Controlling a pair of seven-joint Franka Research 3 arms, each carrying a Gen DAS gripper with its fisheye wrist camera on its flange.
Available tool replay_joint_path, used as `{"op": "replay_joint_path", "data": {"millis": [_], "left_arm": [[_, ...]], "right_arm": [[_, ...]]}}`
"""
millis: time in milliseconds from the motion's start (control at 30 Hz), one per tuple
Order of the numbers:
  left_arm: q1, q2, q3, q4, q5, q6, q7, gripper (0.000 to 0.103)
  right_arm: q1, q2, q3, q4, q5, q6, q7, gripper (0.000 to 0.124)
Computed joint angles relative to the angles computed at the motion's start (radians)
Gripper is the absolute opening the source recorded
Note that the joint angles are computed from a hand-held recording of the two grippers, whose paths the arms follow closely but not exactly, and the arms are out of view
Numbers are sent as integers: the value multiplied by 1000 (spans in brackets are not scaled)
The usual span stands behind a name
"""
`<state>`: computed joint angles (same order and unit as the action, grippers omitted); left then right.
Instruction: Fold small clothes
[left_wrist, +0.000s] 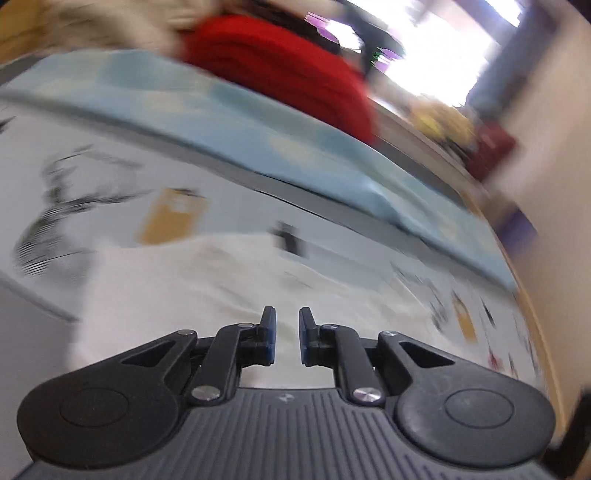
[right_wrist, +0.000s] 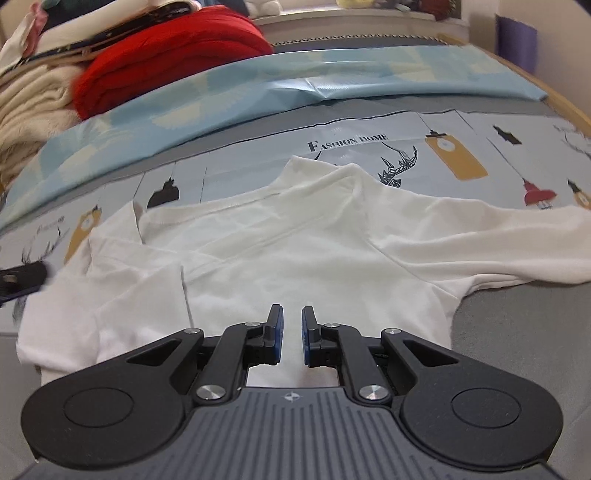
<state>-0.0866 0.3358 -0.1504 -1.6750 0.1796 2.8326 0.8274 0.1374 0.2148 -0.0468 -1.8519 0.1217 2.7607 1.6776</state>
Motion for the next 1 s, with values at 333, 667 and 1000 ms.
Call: {"op": "replay_joint_path", "data": {"millis": [333,667,1000], "left_arm": [[27,16,105,80,158,-290,-269,14],[98,-13,94,45,133,-315,-241,14],[83,28,74,86,130,-315,-181,14]], "right_arm": [[-9,39,177,27,327,12,-556,15],[109,75,110,16,177,-19,-680,42],[-42,56,209,29,547,216,-638,6]]}}
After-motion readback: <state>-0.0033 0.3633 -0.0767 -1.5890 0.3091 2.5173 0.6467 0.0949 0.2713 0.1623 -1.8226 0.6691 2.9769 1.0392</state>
